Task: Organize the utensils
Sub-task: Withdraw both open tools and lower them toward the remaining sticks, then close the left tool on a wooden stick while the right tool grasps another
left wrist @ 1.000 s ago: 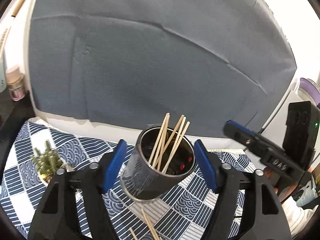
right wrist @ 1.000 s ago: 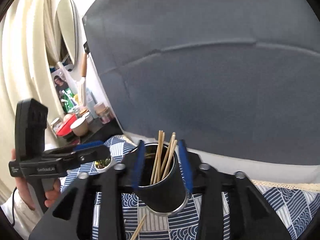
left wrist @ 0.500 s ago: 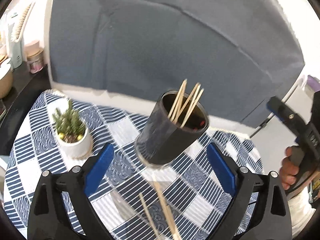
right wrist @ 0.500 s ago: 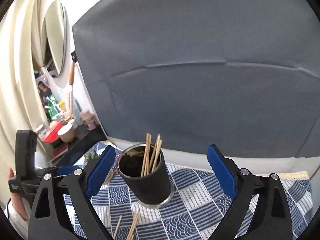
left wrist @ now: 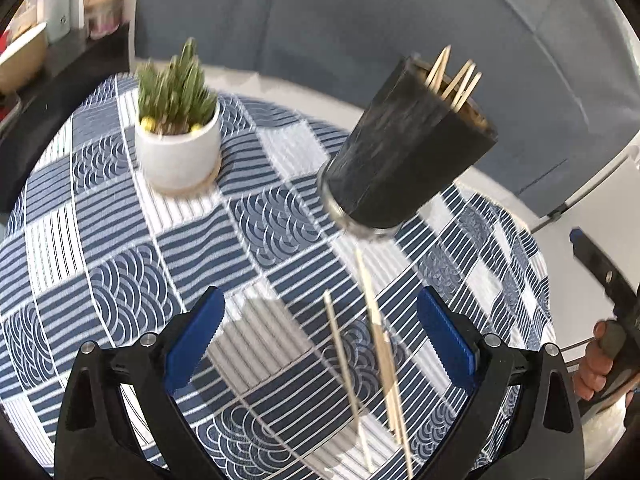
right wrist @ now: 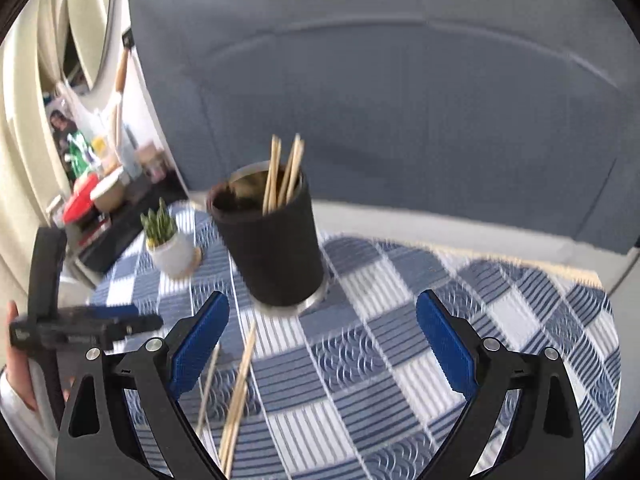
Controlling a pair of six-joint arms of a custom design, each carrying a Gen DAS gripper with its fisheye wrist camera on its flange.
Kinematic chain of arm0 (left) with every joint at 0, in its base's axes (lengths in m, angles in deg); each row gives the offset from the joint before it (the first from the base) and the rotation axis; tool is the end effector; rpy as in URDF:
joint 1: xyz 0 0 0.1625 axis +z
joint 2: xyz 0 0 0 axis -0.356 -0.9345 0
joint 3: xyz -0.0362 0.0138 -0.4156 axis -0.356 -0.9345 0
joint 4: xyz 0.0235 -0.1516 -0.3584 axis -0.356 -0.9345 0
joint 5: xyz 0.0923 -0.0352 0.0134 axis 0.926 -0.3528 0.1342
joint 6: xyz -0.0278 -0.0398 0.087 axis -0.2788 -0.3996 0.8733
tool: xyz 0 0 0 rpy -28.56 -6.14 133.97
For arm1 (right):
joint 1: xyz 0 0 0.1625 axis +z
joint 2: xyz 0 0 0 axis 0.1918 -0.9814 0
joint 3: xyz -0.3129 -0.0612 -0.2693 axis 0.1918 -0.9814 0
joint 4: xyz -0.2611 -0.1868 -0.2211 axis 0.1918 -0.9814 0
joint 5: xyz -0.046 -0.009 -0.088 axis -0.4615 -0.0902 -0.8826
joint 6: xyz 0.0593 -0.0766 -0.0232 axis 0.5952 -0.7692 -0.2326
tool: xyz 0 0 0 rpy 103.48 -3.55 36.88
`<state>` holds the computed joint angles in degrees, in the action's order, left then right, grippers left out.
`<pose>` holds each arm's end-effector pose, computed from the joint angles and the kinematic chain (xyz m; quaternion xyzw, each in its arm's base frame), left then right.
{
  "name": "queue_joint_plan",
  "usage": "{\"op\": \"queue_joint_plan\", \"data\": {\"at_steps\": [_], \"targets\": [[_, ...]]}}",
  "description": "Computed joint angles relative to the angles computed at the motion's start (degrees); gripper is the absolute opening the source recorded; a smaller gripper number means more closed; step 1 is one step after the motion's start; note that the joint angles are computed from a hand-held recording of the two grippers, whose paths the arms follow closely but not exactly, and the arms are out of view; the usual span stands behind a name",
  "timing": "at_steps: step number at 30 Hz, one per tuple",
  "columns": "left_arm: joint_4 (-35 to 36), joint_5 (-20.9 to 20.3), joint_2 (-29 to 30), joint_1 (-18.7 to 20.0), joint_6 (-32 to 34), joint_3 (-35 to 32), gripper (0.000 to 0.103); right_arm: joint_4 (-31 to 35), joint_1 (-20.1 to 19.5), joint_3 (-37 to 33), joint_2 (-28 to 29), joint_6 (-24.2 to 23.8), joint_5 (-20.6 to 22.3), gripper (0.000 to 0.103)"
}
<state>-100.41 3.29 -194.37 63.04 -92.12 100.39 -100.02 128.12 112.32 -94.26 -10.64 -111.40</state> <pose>-0.1208 -0.3596 0.4318 0.1265 0.9526 -0.2150 0.1741 0.4672 -0.3298 0.1750 0.1678 -0.8759 0.3650 0.2672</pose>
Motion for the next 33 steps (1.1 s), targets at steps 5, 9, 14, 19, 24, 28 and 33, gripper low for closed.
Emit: {"op": "queue_joint_plan", "data": {"at_steps": [5,9,14,19,24,28,33], "targets": [[2.7,-0.1,-0.4,0.1,0.0,1.5,0.094,4.1,0.5,3.8,0.1,6.6,1.8,0.09],[4.9,-0.5,0.0,0.1,-0.5,2.3,0.094,7.6,1.1,5.7,1.2,10.5,4.1,0.09],[5.8,-1.4,0.3,-0.6,-0.1,4.2,0.094,12.0,2.3,6.9,3.2,12.8,6.4,0.09],[7.3,-0.7,-0.6,-1.9,-0.4,6.0,0.094,14.4,3.4,7.7,4.5,14.0,8.5,0.09],[8.9,0.4,-1.8,-3.1,-1.2,7.6,0.094,15.7,4.5,7.7,6.1,14.3,10.2,0.09],[10.2,1.6,-2.4,-4.3,-2.6,8.3,0.095,17.0,4.7,7.4,7.0,14.9,9.5,0.09],[12.8,3.6,-1.6,-6.0,-5.8,8.5,0.095,19.7,4.1,7.8,6.1,15.9,8.7,0.09]]}}
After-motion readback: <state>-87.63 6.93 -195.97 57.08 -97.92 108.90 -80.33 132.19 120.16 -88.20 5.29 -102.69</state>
